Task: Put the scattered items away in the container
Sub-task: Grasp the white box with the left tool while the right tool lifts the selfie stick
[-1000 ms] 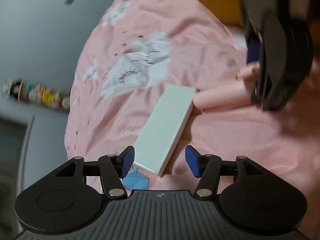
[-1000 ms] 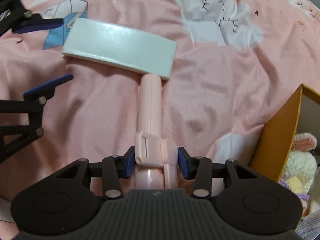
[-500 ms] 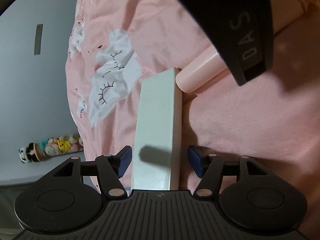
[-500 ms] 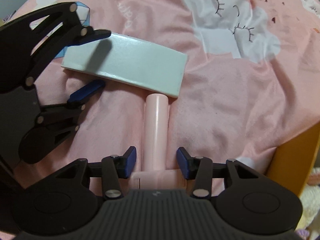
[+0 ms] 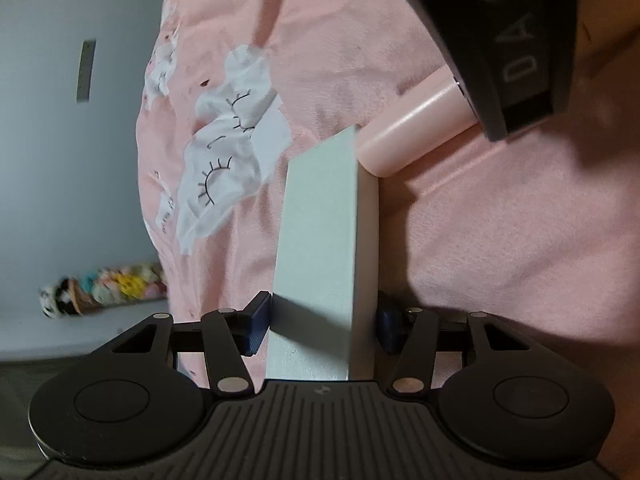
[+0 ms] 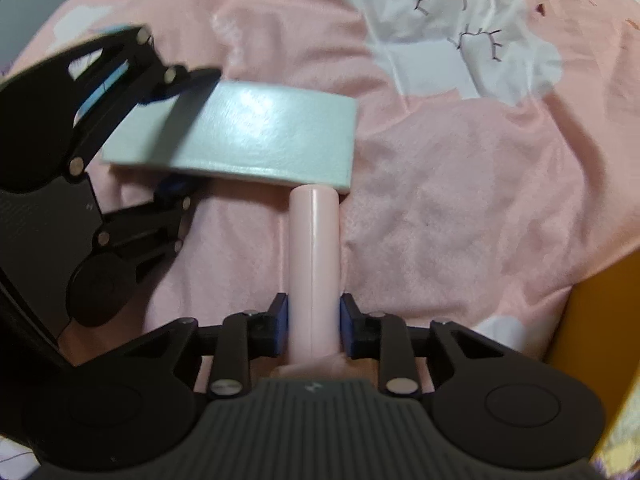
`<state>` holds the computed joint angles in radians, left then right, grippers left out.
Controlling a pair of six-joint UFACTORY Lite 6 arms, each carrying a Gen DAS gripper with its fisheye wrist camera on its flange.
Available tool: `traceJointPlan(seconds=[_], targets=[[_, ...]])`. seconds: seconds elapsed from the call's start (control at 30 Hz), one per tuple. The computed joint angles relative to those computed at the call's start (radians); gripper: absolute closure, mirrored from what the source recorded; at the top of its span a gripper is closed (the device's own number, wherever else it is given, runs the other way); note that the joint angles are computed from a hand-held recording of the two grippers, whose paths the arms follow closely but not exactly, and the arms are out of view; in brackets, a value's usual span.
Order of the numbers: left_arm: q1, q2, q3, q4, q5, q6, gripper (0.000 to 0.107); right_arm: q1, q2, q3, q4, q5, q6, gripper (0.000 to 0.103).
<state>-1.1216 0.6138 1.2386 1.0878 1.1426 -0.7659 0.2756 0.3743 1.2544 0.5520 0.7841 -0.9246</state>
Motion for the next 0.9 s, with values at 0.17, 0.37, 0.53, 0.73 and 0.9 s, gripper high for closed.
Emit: traceJointPlan(seconds=[0.17, 0.37, 0.53, 0.73, 0.9], targets=[[0.039, -0.120, 0.023, -0.141, -0.032, -0.037, 0.050, -0.068, -0.076, -0.031, 0.063, 0.035, -0.036, 0.073], [0.114, -0.248, 0.057, -0.294, -0.060, -0.153, 0.069, -0.162, -0.154, -0.064, 0.168, 0.108, -0.077, 0.073], [0.096, -0.416, -0.034, -0.355, -0.089, -0.365, 0.070, -0.204, -0.238, -0.115, 0.224, 0.130, -0.097, 0.073], [-0.030, -0.572, -0.058, -0.396, -0.070, -0.610, 0.074, -0.269, -0.342, -0.156, 0.291, 0.205, -0.125, 0.074], [-0.117, -0.570, 0.034, -0.359, -0.019, -0.701, 0.074, -0.378, -0.448, -0.167, 0.320, 0.310, -0.156, 0.074]])
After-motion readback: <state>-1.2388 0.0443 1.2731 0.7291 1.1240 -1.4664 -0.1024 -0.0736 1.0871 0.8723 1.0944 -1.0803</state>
